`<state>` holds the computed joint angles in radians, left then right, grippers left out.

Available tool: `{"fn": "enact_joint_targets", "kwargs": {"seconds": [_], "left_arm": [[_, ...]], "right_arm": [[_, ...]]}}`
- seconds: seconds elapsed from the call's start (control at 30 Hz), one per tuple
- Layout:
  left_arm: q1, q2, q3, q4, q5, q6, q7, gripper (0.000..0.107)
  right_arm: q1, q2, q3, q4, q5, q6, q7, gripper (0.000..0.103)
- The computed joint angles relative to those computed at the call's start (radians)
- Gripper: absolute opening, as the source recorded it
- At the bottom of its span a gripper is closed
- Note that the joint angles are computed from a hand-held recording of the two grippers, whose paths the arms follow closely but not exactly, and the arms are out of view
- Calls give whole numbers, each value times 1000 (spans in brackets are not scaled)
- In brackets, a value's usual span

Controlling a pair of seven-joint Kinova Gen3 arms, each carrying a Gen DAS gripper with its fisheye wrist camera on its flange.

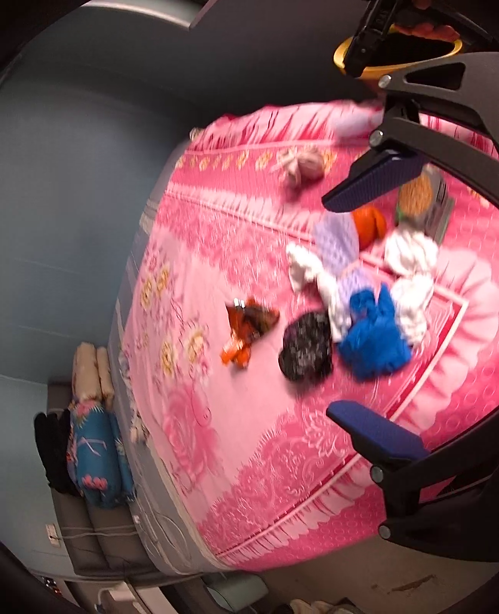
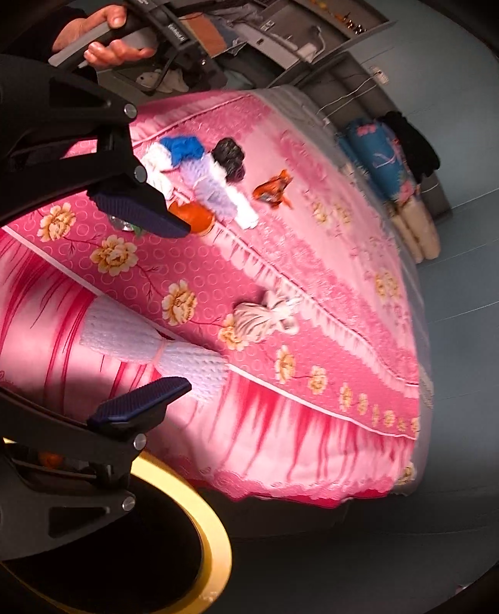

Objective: Collect trash
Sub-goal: 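Grasp the black bag with the left tool while the right tool grasps the white foam net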

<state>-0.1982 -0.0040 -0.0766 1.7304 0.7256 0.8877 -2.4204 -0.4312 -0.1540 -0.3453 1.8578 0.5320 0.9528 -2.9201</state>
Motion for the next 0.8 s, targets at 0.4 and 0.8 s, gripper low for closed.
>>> {"fn": "enact_joint_targets", "kwargs": {"seconds": [0.4, 0.8], "left_arm": [[-5, 190, 68, -109, -145, -114, 133, 95], [1, 330, 150, -203, -255, -130, 244, 90]], "right_arm": [[-76, 171, 87, -49, 3, 53, 11, 71], [-86, 257, 170, -53, -80, 8, 82, 71]]}}
